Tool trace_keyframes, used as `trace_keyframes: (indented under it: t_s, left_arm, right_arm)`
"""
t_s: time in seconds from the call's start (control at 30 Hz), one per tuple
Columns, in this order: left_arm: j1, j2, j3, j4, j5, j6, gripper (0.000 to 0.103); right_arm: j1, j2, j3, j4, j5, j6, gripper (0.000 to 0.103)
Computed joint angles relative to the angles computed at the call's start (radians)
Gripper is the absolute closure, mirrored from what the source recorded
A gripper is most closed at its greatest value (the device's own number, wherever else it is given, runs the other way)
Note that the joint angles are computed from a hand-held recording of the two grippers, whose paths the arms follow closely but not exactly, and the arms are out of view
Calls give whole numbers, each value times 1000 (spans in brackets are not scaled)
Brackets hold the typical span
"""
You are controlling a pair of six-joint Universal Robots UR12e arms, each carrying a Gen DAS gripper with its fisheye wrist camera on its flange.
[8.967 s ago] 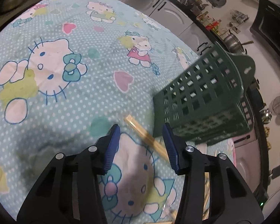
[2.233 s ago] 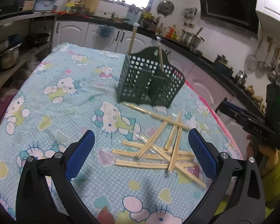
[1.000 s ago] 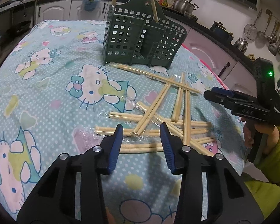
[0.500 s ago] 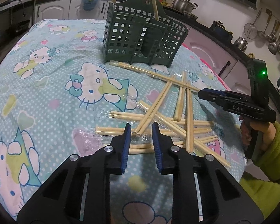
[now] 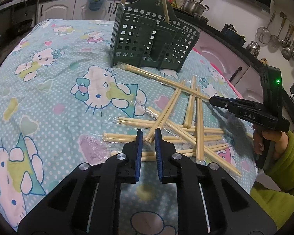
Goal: Organize utensils
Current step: 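Lift both held chopsticks and carry them above the green caddy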
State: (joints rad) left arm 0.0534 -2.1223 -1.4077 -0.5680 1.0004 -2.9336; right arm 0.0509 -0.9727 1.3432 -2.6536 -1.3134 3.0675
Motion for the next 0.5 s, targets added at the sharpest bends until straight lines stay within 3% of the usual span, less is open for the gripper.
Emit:
trace_keyframes:
  t_s: [0.17, 0.5]
  left_arm:
    - [3, 3, -4, 10, -11, -6, 97]
    - [15, 22, -8, 112, -51, -67, 99]
  right_arm:
    - [2, -12, 18, -40, 3, 0, 98]
    - [10, -52, 39, -166, 36, 0, 99]
